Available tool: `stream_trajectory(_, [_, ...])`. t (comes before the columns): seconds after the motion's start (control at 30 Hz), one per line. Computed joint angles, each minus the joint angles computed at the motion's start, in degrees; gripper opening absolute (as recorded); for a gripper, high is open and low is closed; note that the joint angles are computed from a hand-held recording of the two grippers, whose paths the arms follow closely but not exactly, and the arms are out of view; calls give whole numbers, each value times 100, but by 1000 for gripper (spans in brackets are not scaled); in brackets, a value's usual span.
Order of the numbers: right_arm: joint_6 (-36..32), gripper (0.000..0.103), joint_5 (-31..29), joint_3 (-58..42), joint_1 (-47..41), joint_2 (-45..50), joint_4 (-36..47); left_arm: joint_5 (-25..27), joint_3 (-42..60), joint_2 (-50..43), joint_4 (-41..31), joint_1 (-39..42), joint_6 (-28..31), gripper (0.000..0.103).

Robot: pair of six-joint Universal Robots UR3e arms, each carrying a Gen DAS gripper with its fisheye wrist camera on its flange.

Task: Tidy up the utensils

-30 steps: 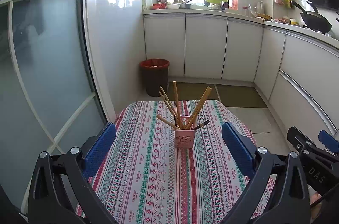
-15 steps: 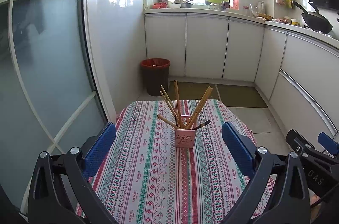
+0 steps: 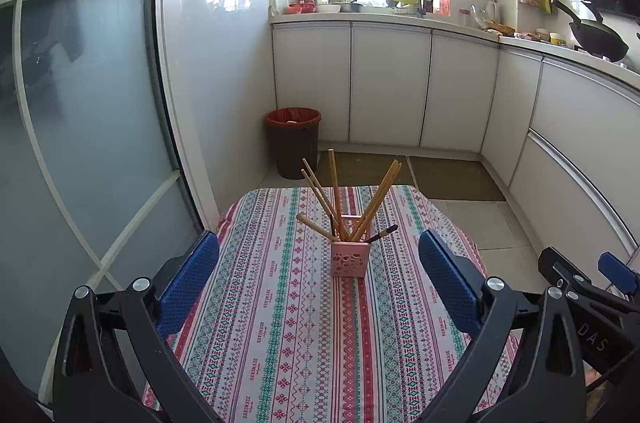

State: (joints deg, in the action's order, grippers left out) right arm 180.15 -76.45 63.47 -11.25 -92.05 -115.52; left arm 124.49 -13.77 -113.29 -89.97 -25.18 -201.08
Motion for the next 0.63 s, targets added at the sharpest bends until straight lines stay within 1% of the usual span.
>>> stream_trajectory(0.1, [-5,96,-12,-29,16,25,36,21,-31,-14,21,-22,45,96])
stream_trajectory(0.17, [4,96,-9,-24,22,30,41,-14,-531,206,394,-24,133,94])
stream_trajectory(0.2, [15,96,-27,-2,41,23,29,-33,-879,365,685,-29,185,90])
stream_trajectory(0.23, [10,96,-19,9,37,20,29,-2,-999,419,804,-50,192,86])
stream_trajectory(0.3, [20,96,-39,18,59,23,28,-12,-828,339,729,-48,232,82])
stream_trajectory(0.37, [31,96,-39,33,75,18,13,-38,-766,318,706,-18,250,83])
stream_trajectory(0.4, [34,96,-33,53,76,7,-11,1,-681,278,640,-30,221,87])
stream_trajectory(0.43, [37,96,-42,74,81,-5,-40,17,-629,255,601,-26,221,92])
stream_trajectory(0.5, [33,96,-27,76,61,-17,-41,112,-368,114,401,-68,199,96])
stream_trajectory(0.63, [35,96,13,117,34,-37,-55,86,-161,19,170,-41,134,96])
